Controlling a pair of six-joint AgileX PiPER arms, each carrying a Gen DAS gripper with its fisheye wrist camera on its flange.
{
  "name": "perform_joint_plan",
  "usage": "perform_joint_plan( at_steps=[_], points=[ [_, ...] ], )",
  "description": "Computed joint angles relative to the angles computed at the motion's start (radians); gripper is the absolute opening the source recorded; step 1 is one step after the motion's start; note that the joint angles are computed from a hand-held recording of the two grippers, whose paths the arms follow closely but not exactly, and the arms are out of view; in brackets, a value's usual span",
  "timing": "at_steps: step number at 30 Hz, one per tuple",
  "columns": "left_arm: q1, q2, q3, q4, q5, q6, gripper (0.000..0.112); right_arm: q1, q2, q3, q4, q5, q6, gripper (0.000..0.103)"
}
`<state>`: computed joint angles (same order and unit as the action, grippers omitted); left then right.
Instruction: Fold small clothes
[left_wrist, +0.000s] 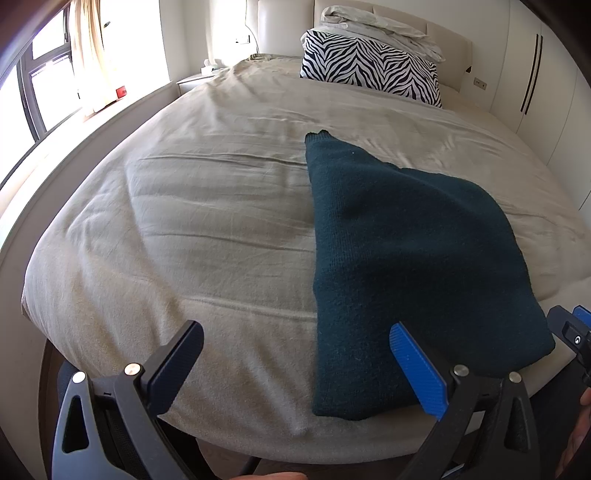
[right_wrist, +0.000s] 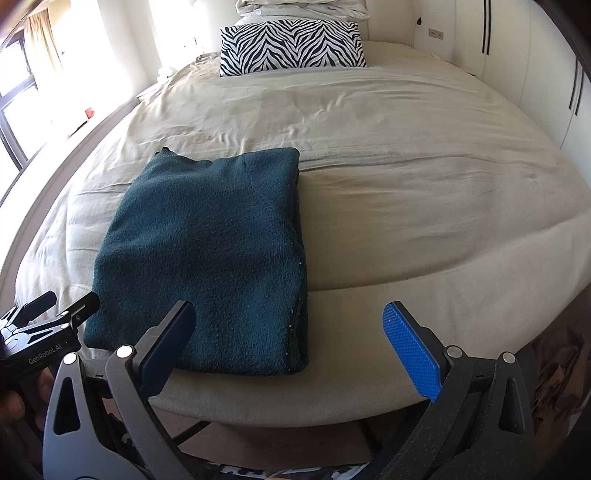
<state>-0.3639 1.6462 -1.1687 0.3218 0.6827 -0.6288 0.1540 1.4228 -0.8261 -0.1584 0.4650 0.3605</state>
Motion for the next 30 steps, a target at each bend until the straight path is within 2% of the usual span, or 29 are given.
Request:
perform_joint_plan(
  at_steps=[30],
  points=[
    [-0.003,0.001,0.000,0.002,0.002,-0.002,0.103,0.014,0.001,0.009,-0.021,-0.008,0.036,0.103]
  ],
)
